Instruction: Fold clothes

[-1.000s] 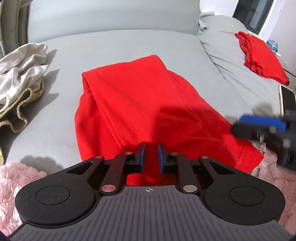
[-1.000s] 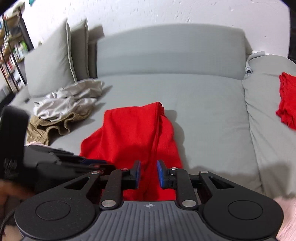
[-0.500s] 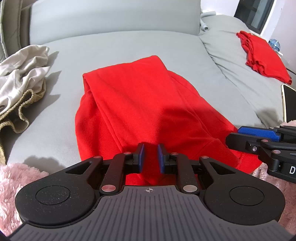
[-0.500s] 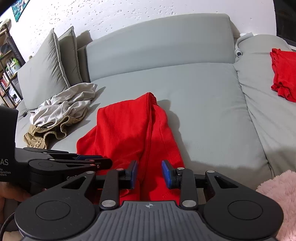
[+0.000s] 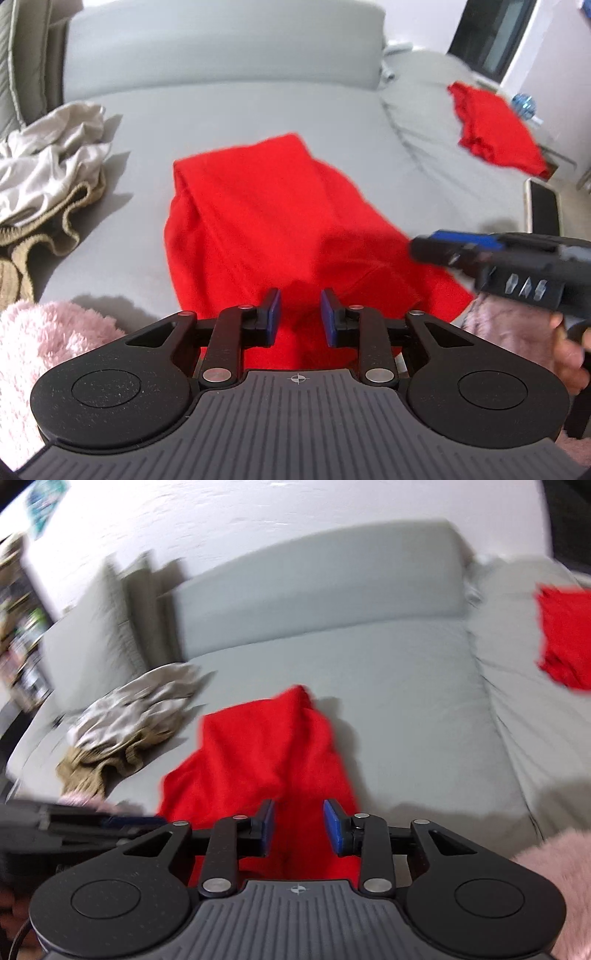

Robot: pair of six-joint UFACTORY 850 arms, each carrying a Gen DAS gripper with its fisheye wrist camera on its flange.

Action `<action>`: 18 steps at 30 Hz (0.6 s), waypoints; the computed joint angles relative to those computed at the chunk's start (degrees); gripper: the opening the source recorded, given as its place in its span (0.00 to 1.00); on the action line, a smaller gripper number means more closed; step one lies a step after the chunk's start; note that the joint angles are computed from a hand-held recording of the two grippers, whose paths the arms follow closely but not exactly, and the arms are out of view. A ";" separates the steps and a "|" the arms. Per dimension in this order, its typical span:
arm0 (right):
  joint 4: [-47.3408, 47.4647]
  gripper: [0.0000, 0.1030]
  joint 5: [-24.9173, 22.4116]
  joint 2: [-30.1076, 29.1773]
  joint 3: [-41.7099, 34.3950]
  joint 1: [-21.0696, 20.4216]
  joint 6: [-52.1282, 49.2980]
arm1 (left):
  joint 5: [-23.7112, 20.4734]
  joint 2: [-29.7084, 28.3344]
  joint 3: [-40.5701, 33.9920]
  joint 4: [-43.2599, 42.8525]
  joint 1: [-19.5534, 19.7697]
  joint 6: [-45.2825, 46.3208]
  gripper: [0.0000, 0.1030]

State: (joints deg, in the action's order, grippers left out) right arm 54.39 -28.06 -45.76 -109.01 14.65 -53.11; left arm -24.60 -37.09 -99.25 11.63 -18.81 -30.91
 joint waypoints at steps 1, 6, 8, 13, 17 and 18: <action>-0.19 0.13 -0.39 0.00 -0.13 0.27 -1.50 | 0.62 -0.33 -0.22 0.56 -0.07 -0.15 0.28; -15.85 0.08 -2.55 -1.90 -2.99 2.92 3.75 | -6.75 -5.68 -6.78 -8.19 0.46 8.69 0.18; -23.48 0.01 -6.13 -4.22 -6.63 3.25 11.23 | -11.25 -7.90 -10.02 -8.99 0.46 9.96 0.21; -28.33 0.01 -13.50 -8.34 -13.28 2.86 18.46 | -14.23 -9.62 -12.66 -8.91 0.45 10.39 0.24; -23.86 0.06 -11.06 -5.93 -9.70 2.18 16.05 | -9.69 -6.34 -7.84 -8.88 0.71 7.93 0.32; -22.49 0.08 -10.24 -5.20 -8.62 2.01 15.20 | -8.38 -5.33 -6.42 -7.66 0.61 6.38 0.33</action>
